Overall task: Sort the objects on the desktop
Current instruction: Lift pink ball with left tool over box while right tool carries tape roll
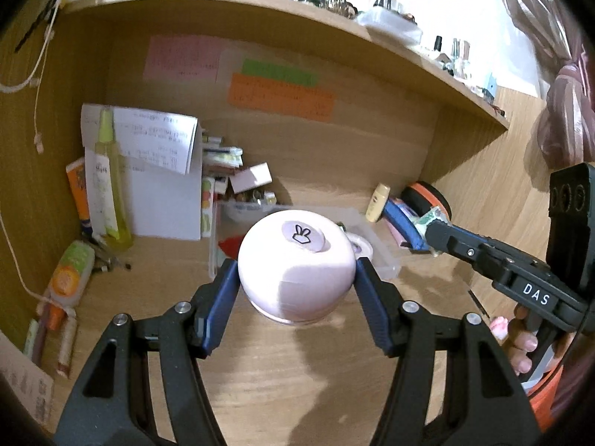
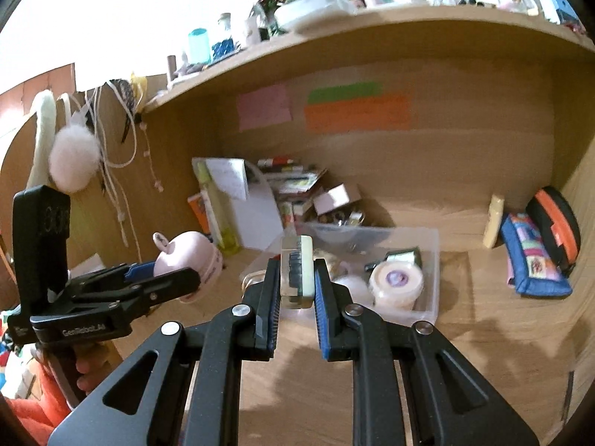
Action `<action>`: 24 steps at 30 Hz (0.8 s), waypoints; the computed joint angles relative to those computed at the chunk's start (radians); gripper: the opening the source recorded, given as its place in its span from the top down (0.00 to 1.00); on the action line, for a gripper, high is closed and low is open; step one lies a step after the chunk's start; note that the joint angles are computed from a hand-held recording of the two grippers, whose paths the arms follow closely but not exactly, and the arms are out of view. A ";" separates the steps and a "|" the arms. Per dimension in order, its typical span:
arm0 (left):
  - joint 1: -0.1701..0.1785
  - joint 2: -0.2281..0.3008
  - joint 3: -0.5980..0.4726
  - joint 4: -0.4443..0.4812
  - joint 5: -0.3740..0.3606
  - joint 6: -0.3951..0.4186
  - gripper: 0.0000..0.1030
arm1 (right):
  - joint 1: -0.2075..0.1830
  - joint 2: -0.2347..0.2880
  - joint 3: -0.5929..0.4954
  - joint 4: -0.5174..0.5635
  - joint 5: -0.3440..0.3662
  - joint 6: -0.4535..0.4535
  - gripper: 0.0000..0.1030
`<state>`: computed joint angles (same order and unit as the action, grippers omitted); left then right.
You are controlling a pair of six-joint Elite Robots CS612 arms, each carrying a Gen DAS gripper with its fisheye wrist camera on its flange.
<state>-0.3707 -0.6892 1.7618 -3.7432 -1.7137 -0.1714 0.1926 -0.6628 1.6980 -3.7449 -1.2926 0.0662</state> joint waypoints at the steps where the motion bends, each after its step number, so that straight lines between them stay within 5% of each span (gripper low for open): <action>1: 0.000 0.000 -0.006 0.006 0.007 0.004 0.39 | 0.000 -0.002 -0.005 0.002 -0.008 -0.003 0.86; 13: 0.014 0.035 -0.157 0.166 0.044 0.023 0.39 | 0.000 0.028 -0.126 0.111 -0.071 -0.053 0.86; 24: 0.020 0.104 -0.300 0.327 0.034 0.007 0.39 | -0.008 0.104 -0.274 0.277 -0.038 -0.015 0.86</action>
<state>-0.3503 -0.5854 1.4615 -3.4163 -1.6802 -0.1641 0.1849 -0.5590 1.4240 -3.4675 -1.3305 0.0516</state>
